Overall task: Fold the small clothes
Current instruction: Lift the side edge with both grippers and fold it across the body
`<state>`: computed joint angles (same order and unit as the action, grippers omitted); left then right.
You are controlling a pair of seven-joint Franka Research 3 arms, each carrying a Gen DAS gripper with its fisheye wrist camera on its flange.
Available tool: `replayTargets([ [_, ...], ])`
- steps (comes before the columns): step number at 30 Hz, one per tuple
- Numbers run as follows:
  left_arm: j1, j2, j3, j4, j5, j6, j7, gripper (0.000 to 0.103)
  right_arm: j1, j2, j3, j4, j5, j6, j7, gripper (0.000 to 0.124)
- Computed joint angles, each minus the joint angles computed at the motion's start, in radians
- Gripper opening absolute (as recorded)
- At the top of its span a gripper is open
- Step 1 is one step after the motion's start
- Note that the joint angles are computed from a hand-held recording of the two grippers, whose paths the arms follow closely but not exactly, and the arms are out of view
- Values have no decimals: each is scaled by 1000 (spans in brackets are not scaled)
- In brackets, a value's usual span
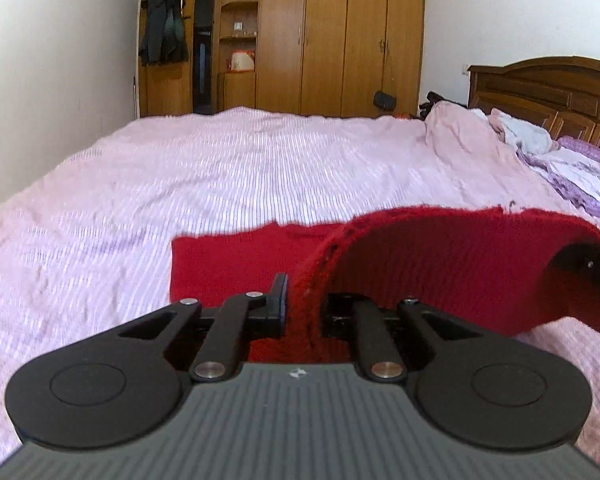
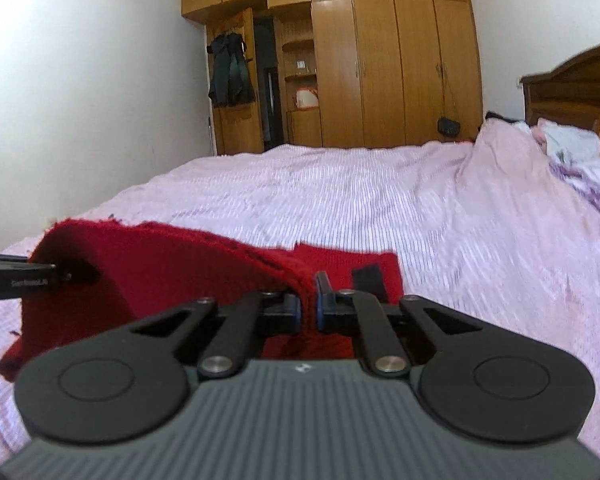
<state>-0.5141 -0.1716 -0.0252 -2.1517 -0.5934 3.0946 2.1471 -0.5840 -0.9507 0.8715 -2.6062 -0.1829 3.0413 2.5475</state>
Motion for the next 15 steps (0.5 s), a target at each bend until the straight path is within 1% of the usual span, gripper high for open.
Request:
replayTargets([
  [2,8,32,-4,50,15,7,7,12,-42,13,8,30,-16,17,-15,9],
  [5,50,97,-38,152,48,5,7,8,-128,38,29,92,-37,46,-55,9],
  [7,96,148,-73,226,139,-4,-64,8,-183,66,45,135,-42,59,-87,9],
  [9,125,207,-91,311,202,-36,-119,8,-251,101,72,187,-46,66,-116,9],
  [13,147,357,-94,500,358,-116,-254,8,-404,181,164,286,-39,77,-147,9],
  [15,152,443,-93,602,419,-159,-297,8,-495,221,233,333,-37,80,-156,9],
])
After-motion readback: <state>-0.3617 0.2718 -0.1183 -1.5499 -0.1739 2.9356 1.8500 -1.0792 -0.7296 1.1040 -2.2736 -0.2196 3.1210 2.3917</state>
